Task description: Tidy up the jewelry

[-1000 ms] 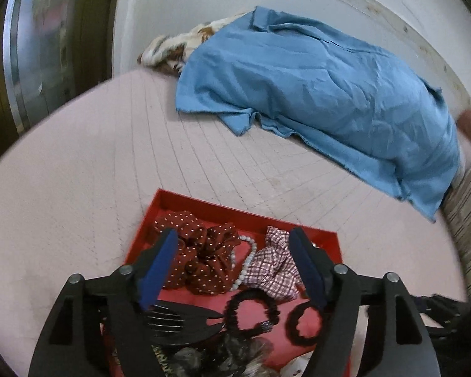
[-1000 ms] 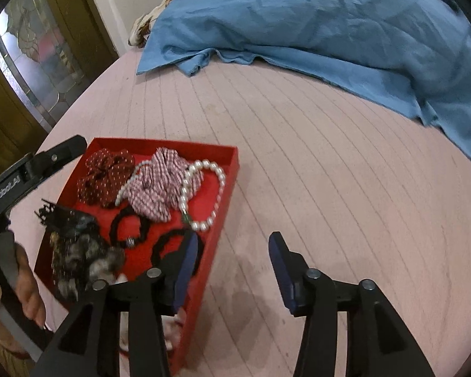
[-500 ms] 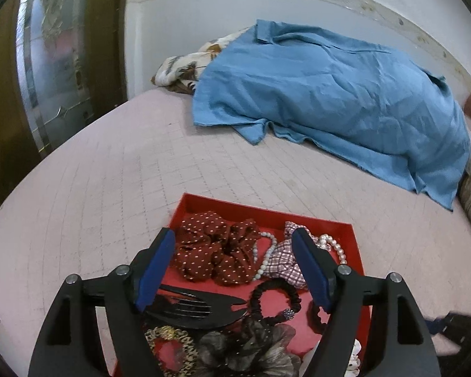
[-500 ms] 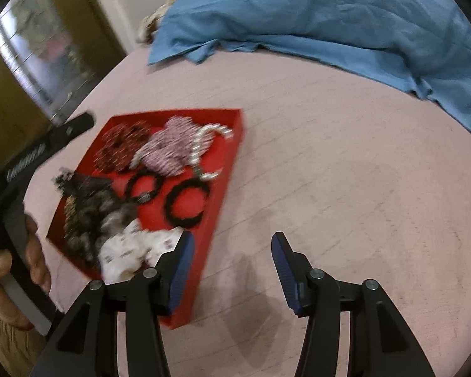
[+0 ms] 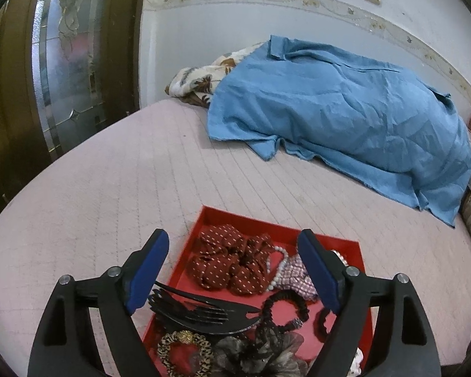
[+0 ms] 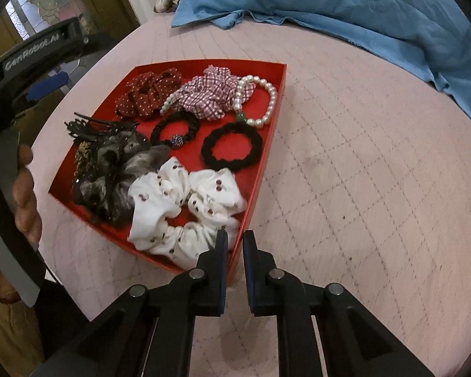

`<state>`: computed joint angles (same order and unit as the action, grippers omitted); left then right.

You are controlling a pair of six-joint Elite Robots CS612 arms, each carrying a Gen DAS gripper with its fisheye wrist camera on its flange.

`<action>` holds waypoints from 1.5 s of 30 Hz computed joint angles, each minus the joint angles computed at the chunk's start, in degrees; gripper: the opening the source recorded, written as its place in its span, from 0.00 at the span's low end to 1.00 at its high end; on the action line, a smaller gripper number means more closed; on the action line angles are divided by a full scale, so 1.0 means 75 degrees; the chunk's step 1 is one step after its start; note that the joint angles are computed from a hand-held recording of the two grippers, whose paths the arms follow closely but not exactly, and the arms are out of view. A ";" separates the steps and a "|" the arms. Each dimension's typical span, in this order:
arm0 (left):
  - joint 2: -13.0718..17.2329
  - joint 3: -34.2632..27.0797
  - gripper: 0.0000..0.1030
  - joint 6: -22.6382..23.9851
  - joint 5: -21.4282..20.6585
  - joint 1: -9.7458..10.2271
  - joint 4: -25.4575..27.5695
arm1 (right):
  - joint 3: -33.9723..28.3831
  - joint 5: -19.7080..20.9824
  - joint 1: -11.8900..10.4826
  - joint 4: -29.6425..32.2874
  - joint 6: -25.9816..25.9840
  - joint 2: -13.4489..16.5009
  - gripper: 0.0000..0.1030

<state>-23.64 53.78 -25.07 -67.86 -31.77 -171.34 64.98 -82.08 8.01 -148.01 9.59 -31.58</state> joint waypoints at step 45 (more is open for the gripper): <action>-0.1686 0.2778 1.00 0.0050 0.2656 -0.1785 -0.0418 | 0.3544 -0.1860 -0.0571 -0.5339 0.0265 -0.1568 0.72</action>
<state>-36.29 74.61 -24.70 -47.94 -45.16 -174.48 91.56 -96.03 3.73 -188.05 11.58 -43.34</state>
